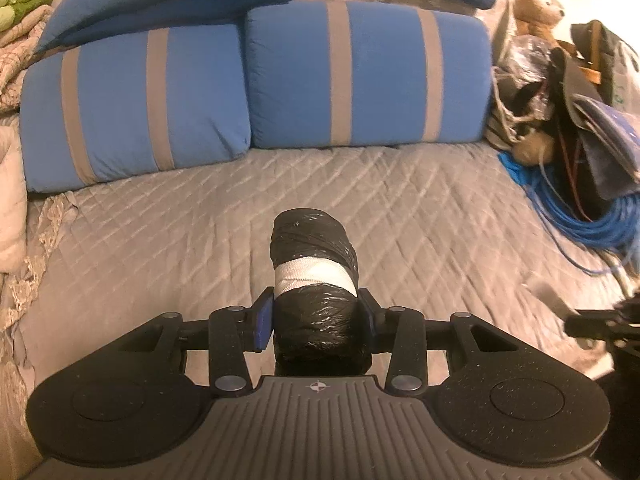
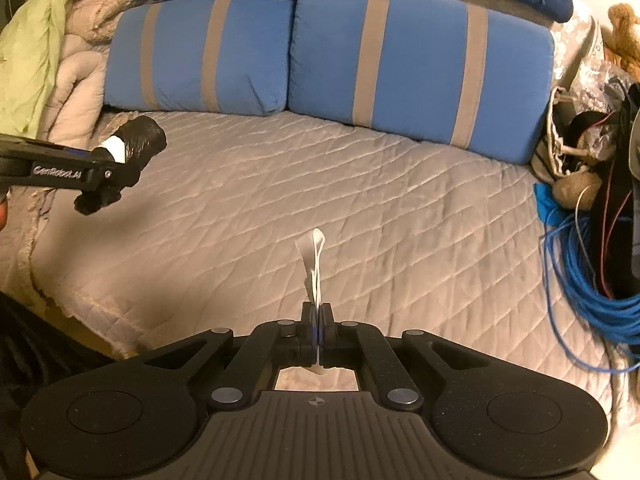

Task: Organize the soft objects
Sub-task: 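Carry the black roll in the left tool while the right tool carries the strap to the box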

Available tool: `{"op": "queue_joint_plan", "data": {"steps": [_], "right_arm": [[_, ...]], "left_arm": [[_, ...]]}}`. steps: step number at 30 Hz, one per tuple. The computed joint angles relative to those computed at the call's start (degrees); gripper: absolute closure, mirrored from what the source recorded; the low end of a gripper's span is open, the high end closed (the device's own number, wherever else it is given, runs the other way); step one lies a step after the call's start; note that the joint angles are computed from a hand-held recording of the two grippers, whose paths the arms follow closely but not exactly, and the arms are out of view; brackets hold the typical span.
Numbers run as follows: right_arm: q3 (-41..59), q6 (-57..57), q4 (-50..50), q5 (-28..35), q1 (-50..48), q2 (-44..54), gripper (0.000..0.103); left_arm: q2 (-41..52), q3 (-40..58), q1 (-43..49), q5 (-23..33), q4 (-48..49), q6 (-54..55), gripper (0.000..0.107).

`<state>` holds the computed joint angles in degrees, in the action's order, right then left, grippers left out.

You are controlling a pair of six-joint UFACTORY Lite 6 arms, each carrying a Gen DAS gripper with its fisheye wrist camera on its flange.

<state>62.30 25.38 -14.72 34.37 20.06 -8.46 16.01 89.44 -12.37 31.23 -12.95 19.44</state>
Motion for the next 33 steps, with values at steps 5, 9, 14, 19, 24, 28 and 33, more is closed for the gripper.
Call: {"op": "queue_joint_plan", "data": {"steps": [5,9,14,19,24,28,33], "right_arm": [[-2.55,4.23,-1.6,1.64,4.05,-3.14,0.1],[-4.06,7.01,-1.66,2.87,7.38,-5.0,0.1],[-6.66,10.18,-1.48,3.65,11.08,-7.26,0.1],[-10.06,13.38,-0.83,3.41,13.38,-9.17,0.1],[-11.35,14.41,0.65,3.18,14.79,-9.0,0.1],[-10.88,15.26,0.36,3.56,16.03,-8.1,0.1],[-11.37,17.08,-0.22,3.97,17.38,-8.13,0.1]], "left_arm": [[-7.38,-7.81,0.33,2.21,-4.28,5.18,0.066],[-13.19,-14.46,0.11,3.46,-6.87,8.6,0.066],[-19.15,-22.54,-0.23,4.44,-10.4,12.38,0.066],[-22.91,-30.02,0.14,5.28,-14.38,16.92,0.066],[-24.35,-34.04,-0.19,6.78,-15.42,19.04,0.066],[-22.95,-34.81,-1.07,7.89,-14.22,17.4,0.066],[-19.06,-35.51,1.26,10.36,-21.73,22.09,0.064]]}}
